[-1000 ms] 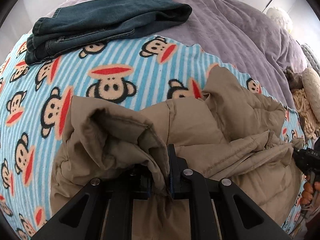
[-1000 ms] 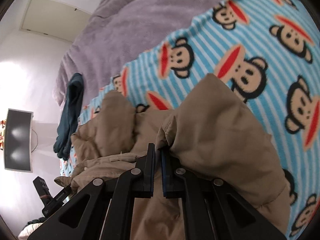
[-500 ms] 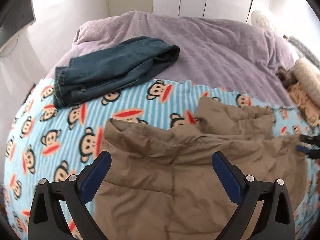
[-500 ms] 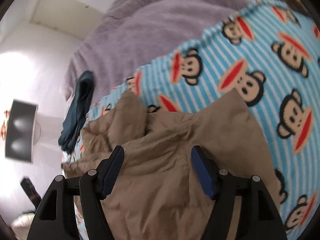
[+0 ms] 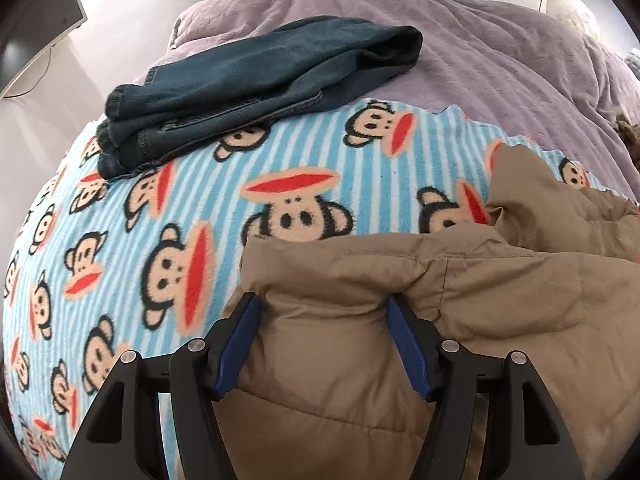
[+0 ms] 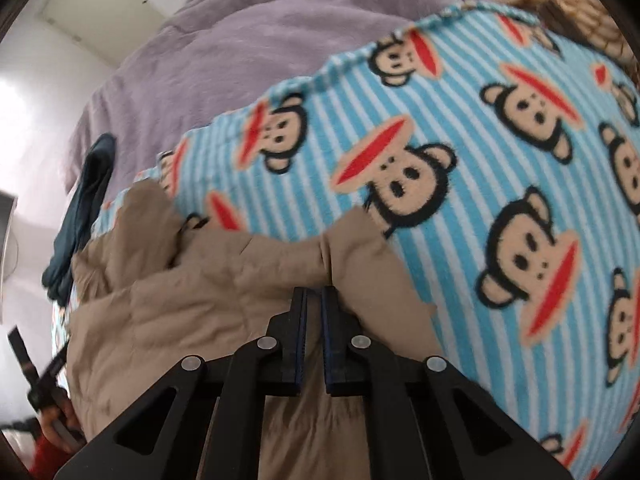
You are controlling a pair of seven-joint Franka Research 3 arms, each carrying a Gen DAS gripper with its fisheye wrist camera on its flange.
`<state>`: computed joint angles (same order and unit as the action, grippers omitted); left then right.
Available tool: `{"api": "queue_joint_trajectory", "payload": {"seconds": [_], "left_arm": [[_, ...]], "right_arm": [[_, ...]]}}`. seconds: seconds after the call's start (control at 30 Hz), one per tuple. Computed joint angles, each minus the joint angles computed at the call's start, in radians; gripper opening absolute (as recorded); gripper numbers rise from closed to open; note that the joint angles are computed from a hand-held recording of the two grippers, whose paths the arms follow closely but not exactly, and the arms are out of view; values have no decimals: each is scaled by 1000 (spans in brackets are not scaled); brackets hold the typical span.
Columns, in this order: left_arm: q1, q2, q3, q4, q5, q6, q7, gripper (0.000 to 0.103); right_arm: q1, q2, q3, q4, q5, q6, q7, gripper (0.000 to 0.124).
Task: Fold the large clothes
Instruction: 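Open both tools and release the folded jacket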
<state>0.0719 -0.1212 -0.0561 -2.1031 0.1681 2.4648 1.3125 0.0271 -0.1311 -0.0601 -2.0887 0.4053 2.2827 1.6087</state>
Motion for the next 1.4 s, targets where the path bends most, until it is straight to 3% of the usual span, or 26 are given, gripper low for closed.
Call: {"api": "queue_joint_trajectory", "payload": {"seconds": [0.23,0.43,0.53,0.7,1.0,1.17,1.33,1.37,1.4], "left_arm": [[3,35,2,-1,-25,50,4,70],[9,20,4,24,-46,-1,-3,70],[19,-4,3,23,6,-16,-41,70],[27,-40,14,29,10,-73,-55,70],[-5,-194,15,-62,-32,-169,-6,70],[-34,-284,16,-132,-58,-222,-5,70],[-60,-347,24,-175,-96,-276,-8,70],[-66,-360,26,-184,-104,-287,-8,71],[-69,-370,25,-191,-106,-294,-9,87]], "right_arm": [[8,50,11,4,-44,47,23,5],[17,58,27,23,-129,44,71,5],[27,45,36,32,-197,33,87,9],[36,-19,38,7,-223,23,73,10],[36,-197,23,-106,-99,-26,78,11],[39,-298,27,-169,-51,-69,98,33],[41,-383,40,-219,-47,-111,120,40],[43,-401,43,-227,-48,-122,124,41],[44,-418,46,-235,-48,-131,127,41]]}}
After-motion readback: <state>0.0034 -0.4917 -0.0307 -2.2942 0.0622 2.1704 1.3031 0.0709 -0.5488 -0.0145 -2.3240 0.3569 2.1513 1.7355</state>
